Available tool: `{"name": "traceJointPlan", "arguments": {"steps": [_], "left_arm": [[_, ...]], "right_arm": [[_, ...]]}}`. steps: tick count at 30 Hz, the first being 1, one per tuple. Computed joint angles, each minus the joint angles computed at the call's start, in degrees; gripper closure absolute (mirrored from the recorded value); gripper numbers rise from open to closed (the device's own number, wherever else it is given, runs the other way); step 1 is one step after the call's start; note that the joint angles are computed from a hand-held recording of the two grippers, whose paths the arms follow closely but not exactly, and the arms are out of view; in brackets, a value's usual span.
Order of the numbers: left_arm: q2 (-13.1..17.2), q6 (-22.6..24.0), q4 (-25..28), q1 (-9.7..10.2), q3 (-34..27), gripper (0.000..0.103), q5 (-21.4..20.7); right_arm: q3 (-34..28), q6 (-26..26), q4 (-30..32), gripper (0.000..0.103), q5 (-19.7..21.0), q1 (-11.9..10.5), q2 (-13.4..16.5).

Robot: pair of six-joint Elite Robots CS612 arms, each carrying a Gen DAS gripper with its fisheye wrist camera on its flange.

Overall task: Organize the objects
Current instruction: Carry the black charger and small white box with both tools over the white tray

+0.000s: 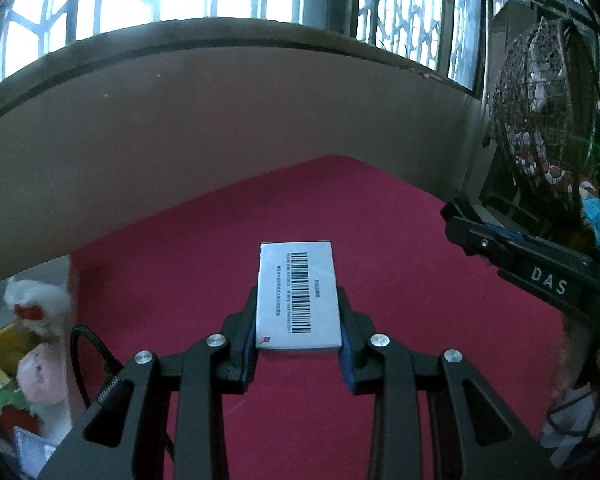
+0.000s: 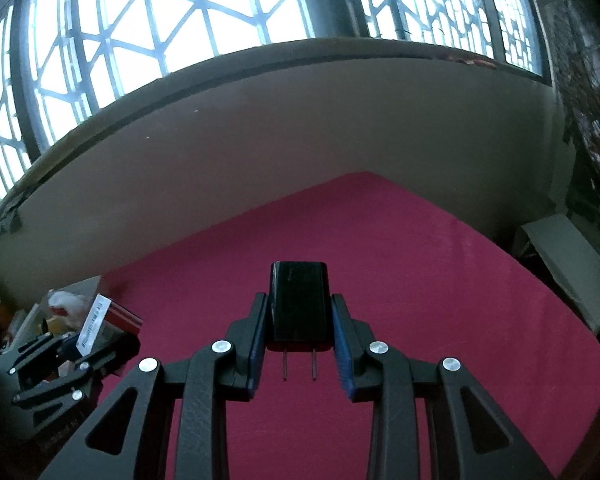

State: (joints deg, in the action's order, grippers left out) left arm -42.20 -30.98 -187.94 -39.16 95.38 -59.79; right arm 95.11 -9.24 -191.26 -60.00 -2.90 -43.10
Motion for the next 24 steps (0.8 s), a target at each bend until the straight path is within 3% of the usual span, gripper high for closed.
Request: {"name": "traceJointPlan", "arguments": {"steps": [6, 24], "left_arm": [[-2.55, -2.07, -2.77, -0.12, 4.92, 0.072, 1.79], [-6.41, -9.29, -3.93, 0.16, 11.23, 0.072, 8.00]], "right_arm": [[0.10, -1.45, -0.01, 0.071, 0.47, 1.27, -0.35], [2.84, -4.58, -0.83, 0.071, 1.99, 5.38, -2.27]]}}
